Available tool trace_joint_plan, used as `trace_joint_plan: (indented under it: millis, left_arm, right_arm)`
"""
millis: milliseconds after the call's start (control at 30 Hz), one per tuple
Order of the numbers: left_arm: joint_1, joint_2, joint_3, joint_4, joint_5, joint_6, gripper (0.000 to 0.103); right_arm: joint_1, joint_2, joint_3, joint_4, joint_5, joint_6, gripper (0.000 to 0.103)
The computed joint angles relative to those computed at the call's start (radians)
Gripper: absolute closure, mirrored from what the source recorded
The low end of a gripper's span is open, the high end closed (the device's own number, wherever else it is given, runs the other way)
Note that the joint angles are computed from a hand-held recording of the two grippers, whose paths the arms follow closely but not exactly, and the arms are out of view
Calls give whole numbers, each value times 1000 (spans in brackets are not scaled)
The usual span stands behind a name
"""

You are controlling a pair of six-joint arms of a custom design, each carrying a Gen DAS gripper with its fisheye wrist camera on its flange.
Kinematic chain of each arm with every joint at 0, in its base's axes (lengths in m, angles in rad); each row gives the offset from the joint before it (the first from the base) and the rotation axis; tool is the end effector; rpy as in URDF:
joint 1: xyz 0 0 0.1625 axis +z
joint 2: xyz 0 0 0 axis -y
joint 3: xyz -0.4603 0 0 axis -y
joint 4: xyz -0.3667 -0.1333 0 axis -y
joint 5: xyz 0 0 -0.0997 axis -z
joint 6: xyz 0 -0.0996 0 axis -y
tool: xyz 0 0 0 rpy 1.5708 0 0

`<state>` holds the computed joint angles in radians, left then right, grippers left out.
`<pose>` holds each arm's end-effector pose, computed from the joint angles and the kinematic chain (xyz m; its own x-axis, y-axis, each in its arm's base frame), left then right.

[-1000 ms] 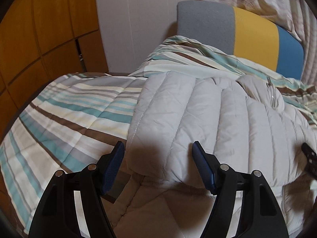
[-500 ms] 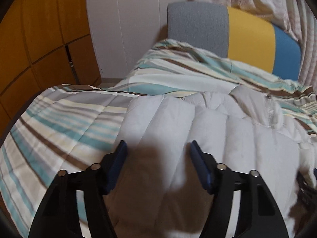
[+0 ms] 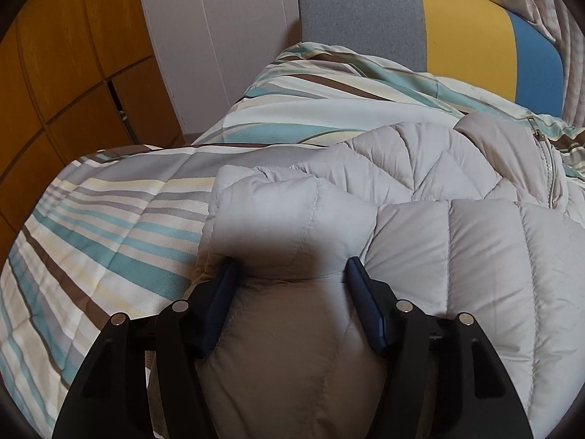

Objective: Fold large clothes

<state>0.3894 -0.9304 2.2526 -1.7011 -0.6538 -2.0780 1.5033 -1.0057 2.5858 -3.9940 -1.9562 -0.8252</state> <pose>-0.2393 -0.3278 0.0611 -0.5184 -0.5320 -0.6695 0.2283 0.6684 -0.7079 0.0701 -0.3839 0.1976 -0.6473 -0.2552 0.7182 -0.6349 0.7019 -0.3229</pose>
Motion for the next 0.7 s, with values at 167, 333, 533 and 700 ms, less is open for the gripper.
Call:
trace_joint_plan:
  millis: [167, 333, 533, 700]
  left_arm:
    - [-6, 4, -7, 22, -4, -21, 37]
    - [-16, -46, 7, 36, -77, -108, 3]
    - [-134, -151, 73, 33, -133, -263, 3]
    - [-246, -70, -45, 340, -89, -425, 3]
  right_arm:
    - [1, 2, -2, 2, -2, 1, 3]
    - [6, -53, -19, 126, -3, 33, 2]
    - [19, -195, 13, 217, 54, 54, 2]
    - [35, -316, 68, 304, 220, 94, 13]
